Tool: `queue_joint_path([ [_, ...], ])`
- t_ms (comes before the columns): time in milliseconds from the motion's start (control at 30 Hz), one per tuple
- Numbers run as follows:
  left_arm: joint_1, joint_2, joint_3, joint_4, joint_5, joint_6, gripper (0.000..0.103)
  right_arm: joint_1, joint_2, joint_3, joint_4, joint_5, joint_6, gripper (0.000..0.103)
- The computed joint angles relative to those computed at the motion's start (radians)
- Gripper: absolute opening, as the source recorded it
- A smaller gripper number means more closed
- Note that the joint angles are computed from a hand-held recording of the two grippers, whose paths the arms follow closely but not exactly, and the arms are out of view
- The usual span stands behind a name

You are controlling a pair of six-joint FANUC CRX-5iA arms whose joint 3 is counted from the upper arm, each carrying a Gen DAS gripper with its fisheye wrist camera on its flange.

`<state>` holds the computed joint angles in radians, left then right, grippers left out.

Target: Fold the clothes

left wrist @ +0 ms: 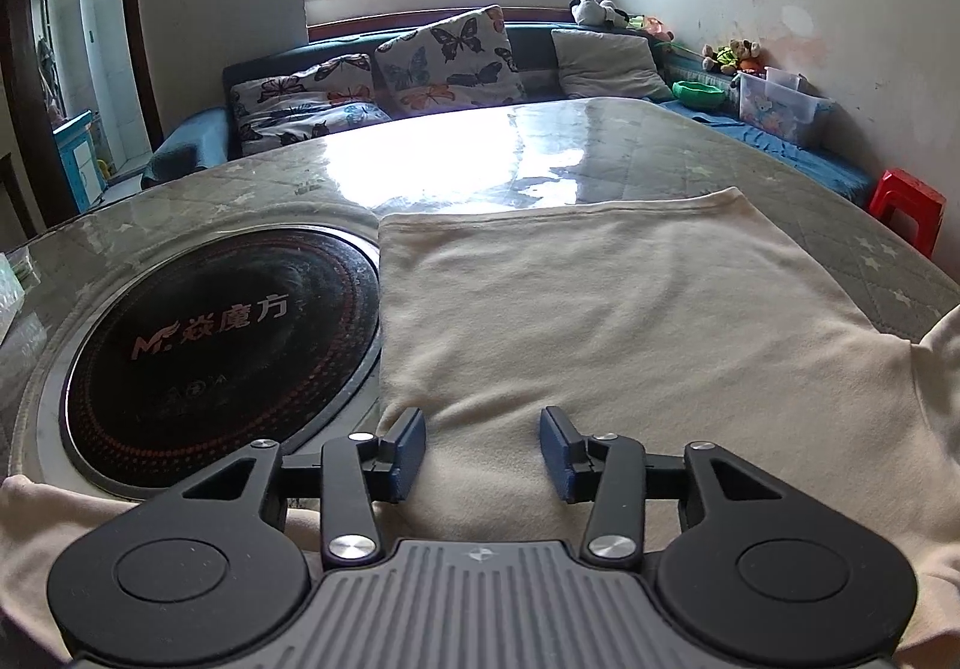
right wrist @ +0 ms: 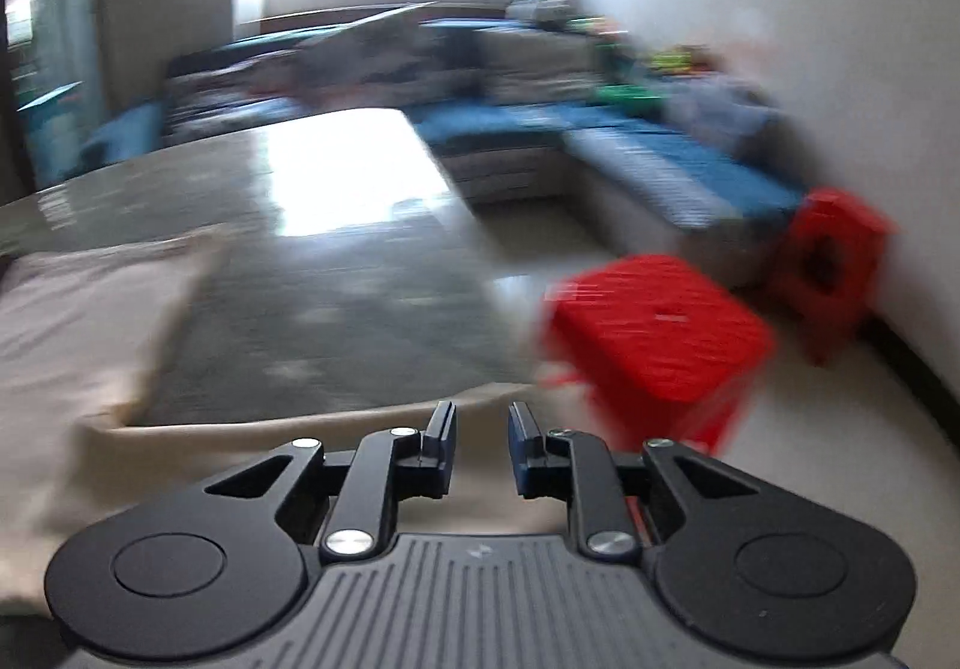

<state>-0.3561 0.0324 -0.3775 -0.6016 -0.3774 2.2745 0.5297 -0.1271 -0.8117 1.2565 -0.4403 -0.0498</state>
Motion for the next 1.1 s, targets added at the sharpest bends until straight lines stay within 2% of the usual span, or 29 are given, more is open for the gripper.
queue_joint_path([
  [100, 0.002, -0.003, -0.004, -0.002, 0.001, 0.002, 0.048, 0.004, 0.057, 0.064, -0.093, 0.137, 0.149, 0.019],
  [233, 0.01, -0.009, -0.015, 0.0, 0.013, 0.003, 0.049, 0.027, 0.167, 0.188, -0.222, 0.238, 0.337, 0.019],
  [267, 0.011, -0.01, -0.016, -0.001, 0.015, 0.004, 0.049, 0.04, 0.197, 0.23, -0.294, 0.247, 0.417, 0.019],
  [367, 0.002, -0.009, -0.013, -0.032, 0.011, 0.043, 0.051, 0.086, 0.297, 0.404, -0.626, 0.192, 0.75, 0.019],
  [433, -0.004, -0.01, -0.012, -0.053, 0.007, 0.068, 0.051, 0.094, 0.355, 0.491, -0.743, 0.153, 0.869, 0.019],
  [467, -0.007, -0.011, -0.01, -0.062, 0.004, 0.079, 0.051, 0.09, 0.389, 0.522, -0.731, 0.142, 0.862, 0.019],
  [667, -0.028, -0.01, -0.002, -0.123, -0.015, 0.153, 0.051, 0.067, 0.503, 0.689, -0.899, 0.093, 0.965, 0.019],
  [767, -0.051, -0.007, 0.007, -0.189, -0.039, 0.224, 0.051, 0.066, 0.526, 0.718, -0.887, 0.089, 0.965, 0.009],
  [933, -0.071, -0.008, 0.014, -0.27, -0.079, 0.328, 0.051, 0.071, 0.598, 0.805, -0.873, 0.081, 0.973, 0.007],
  [1000, -0.089, 0.001, 0.027, -0.324, -0.125, 0.393, 0.062, 0.076, 0.627, 0.839, -0.855, 0.076, 0.964, 0.007],
  [1100, -0.006, -0.017, -0.005, -0.199, -0.051, 0.317, 0.065, 0.083, 0.676, 0.911, -0.856, 0.051, 0.985, 0.008],
])
